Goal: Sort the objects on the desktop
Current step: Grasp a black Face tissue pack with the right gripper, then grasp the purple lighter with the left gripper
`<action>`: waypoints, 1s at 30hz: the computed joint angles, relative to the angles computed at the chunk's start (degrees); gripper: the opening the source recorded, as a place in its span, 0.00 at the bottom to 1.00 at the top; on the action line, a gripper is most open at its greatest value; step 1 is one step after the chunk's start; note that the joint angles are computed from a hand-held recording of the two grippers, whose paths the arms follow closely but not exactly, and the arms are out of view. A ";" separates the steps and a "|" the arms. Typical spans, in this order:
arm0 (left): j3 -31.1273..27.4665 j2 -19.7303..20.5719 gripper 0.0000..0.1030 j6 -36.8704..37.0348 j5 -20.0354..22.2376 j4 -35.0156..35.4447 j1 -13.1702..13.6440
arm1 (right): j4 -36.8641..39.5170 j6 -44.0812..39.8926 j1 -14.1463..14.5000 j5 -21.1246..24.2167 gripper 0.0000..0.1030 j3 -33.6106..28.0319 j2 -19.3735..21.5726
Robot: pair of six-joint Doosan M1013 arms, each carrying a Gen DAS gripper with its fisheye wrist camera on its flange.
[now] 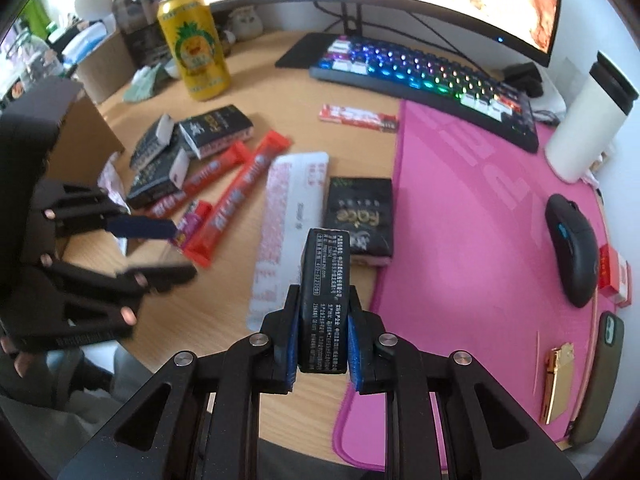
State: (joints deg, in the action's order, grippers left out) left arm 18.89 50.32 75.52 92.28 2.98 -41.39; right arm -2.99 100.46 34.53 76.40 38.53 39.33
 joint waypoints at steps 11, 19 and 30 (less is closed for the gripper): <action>7.47 -4.06 0.13 -0.22 -2.61 -1.94 0.32 | 0.60 -0.28 -0.25 0.96 0.20 1.88 -0.67; 7.01 -3.72 0.14 -0.53 -3.29 -2.33 0.43 | 1.32 0.14 -0.36 0.95 0.21 1.57 -0.32; 2.06 -1.03 0.57 -3.12 -1.62 -1.31 0.58 | 1.31 0.07 -0.14 -0.09 0.21 1.62 -0.49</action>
